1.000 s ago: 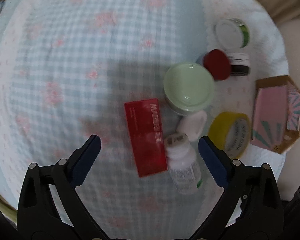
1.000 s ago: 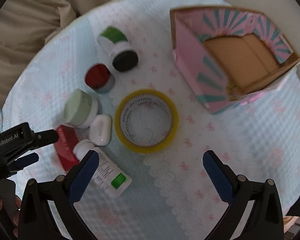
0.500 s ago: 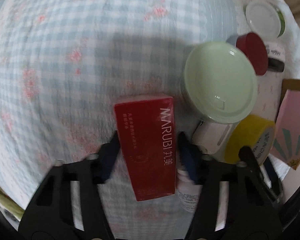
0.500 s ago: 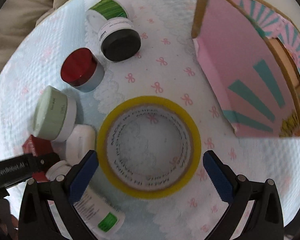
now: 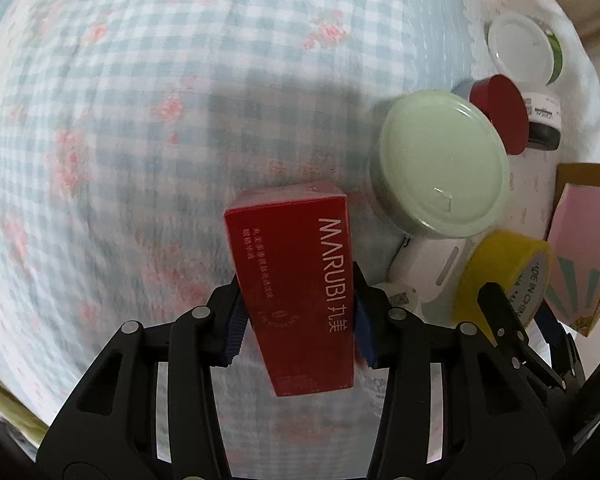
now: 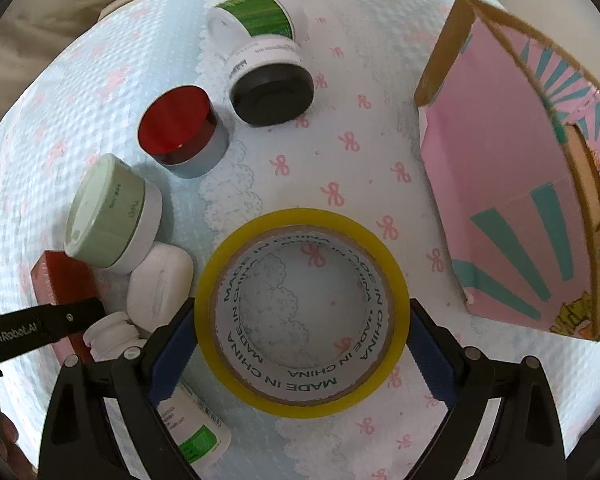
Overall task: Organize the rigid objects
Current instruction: 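Carry the red box and tape roll over the cardboard box with both grippers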
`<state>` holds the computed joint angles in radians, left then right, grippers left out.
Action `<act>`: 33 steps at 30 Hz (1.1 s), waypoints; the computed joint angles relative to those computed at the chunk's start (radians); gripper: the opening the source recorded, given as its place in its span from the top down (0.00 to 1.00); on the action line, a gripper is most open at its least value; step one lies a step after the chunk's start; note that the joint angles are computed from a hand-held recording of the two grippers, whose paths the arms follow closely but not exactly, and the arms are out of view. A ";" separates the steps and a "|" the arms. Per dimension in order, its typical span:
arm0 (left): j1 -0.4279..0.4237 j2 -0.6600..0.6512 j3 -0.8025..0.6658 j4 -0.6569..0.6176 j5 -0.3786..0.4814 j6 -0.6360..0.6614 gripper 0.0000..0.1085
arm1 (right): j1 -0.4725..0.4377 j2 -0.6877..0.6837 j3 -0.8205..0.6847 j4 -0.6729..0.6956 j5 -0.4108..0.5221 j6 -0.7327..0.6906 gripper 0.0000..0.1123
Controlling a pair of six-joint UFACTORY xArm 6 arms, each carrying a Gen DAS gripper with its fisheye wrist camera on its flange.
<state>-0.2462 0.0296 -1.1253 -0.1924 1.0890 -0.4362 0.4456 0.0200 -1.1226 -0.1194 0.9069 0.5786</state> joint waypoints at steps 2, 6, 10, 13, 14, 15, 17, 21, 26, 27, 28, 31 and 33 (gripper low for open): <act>0.006 -0.030 0.023 -0.002 -0.010 0.004 0.63 | 0.007 -0.011 0.006 -0.010 -0.004 0.014 0.15; 0.010 -0.095 0.066 0.018 -0.028 0.013 0.64 | 0.011 -0.049 0.023 -0.028 -0.003 0.040 0.15; 0.015 -0.171 0.110 0.025 -0.045 0.026 0.64 | 0.022 -0.094 0.035 -0.049 0.000 0.076 0.15; 0.019 -0.231 0.105 0.027 -0.018 0.039 0.64 | 0.040 -0.146 0.058 -0.069 0.002 0.109 0.15; 0.016 -0.258 0.106 0.028 -0.009 0.041 0.64 | 0.048 -0.178 0.077 -0.075 0.005 0.123 0.15; 0.014 -0.277 0.109 0.028 -0.004 0.043 0.64 | 0.057 -0.204 0.082 -0.083 0.015 0.136 0.15; 0.017 -0.313 0.092 0.024 0.021 0.054 0.64 | 0.068 -0.241 0.073 -0.088 0.049 0.149 0.15; -0.054 -0.389 0.059 0.025 0.043 0.010 0.64 | 0.110 -0.328 0.036 -0.123 0.143 0.194 0.15; -0.127 -0.400 -0.048 0.055 0.048 -0.001 0.64 | 0.129 -0.386 -0.071 -0.153 0.256 0.186 0.15; -0.143 -0.402 -0.076 0.063 0.051 -0.010 0.64 | 0.125 -0.398 -0.087 -0.157 0.273 0.175 0.15; -0.161 -0.409 -0.087 0.072 0.052 -0.024 0.64 | 0.116 -0.407 -0.108 -0.158 0.289 0.159 0.15; -0.207 -0.385 -0.165 0.093 0.056 -0.061 0.64 | 0.084 -0.436 -0.158 -0.153 0.328 0.117 0.15; -0.245 -0.367 -0.206 0.117 0.056 -0.089 0.64 | 0.047 -0.452 -0.181 -0.144 0.340 0.076 0.15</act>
<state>-0.4910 -0.3378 -1.3313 -0.0749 1.1449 -0.5249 0.4924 -0.4322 -1.3031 -0.2636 1.2471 0.6549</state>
